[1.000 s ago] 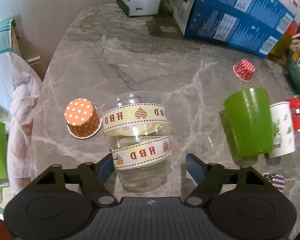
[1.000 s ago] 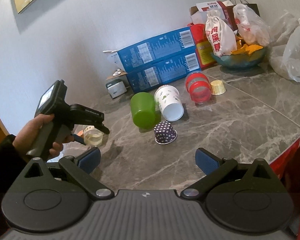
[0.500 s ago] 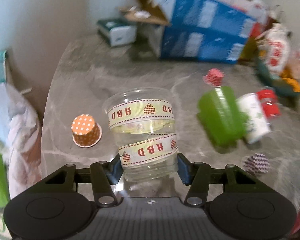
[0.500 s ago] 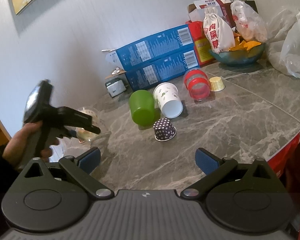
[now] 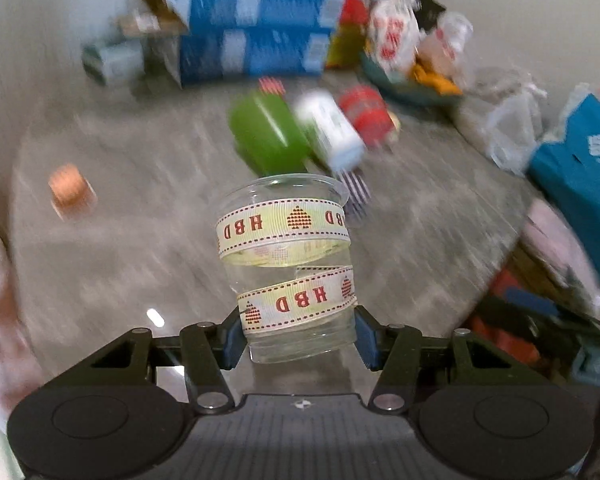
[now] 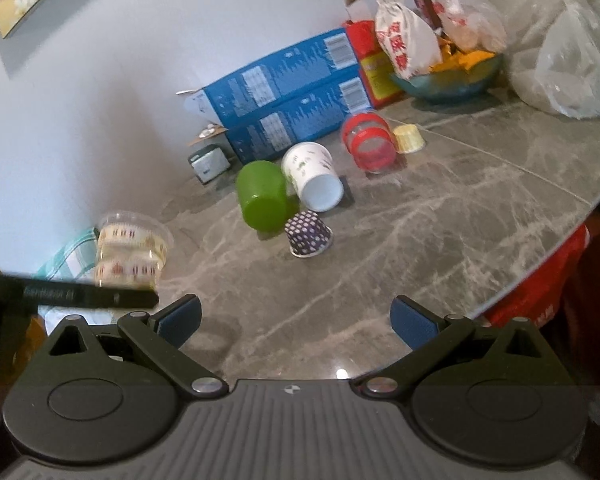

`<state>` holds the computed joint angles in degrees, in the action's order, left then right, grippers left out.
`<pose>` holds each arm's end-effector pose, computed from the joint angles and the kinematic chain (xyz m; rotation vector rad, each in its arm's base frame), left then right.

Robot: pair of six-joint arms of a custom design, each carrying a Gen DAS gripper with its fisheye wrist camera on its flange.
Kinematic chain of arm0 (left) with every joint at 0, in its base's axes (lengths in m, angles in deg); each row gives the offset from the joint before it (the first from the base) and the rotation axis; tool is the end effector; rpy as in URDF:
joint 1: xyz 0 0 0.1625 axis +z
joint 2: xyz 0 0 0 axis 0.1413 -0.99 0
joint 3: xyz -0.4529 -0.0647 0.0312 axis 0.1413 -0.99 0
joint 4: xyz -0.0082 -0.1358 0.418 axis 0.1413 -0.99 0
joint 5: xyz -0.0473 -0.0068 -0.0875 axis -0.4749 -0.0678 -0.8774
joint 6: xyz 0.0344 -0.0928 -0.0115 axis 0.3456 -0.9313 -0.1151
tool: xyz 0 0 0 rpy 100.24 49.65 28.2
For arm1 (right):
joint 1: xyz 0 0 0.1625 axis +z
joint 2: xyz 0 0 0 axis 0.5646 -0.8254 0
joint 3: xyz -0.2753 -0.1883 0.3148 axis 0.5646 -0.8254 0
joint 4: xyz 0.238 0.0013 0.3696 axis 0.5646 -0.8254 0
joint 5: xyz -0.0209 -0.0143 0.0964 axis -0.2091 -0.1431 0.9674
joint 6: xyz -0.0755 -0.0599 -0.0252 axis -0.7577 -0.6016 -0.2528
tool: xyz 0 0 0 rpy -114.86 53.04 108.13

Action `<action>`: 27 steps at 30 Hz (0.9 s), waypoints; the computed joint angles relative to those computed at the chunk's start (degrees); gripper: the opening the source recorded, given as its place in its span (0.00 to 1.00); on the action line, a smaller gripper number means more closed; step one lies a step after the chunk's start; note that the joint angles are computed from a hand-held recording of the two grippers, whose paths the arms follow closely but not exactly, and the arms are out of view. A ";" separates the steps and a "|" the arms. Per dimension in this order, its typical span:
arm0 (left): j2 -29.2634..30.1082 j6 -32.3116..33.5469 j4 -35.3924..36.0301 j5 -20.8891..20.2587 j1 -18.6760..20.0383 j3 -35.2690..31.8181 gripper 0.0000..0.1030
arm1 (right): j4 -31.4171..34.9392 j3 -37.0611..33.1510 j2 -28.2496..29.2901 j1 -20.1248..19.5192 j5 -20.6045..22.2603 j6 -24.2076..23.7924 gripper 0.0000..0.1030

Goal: Flip cup upright
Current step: 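Lift the clear HBD cup with the left gripper toward the right gripper, then close the right gripper on the cup while the left gripper opens and releases it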

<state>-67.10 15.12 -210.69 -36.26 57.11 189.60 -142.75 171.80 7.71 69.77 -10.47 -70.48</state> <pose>-0.0767 -0.6372 0.3253 0.1702 2.4816 -0.8151 0.2924 -0.6613 0.0465 0.6834 -2.7726 0.9963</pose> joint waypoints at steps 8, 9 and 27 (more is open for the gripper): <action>1.08 -1.45 0.07 -4.36 0.91 1.42 0.56 | 5.18 -0.38 -0.81 -0.18 -0.91 2.62 0.99; 1.31 -1.48 1.05 -4.49 0.99 1.14 0.56 | 5.30 -0.55 -0.75 0.02 -1.50 2.81 0.99; 2.82 -2.60 7.96 -0.87 0.65 -0.61 0.55 | 36.47 -17.19 4.39 2.99 2.91 12.95 0.99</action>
<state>-64.28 12.52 -202.73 -37.13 57.76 189.00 -106.28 154.61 12.11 72.76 -7.56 -57.53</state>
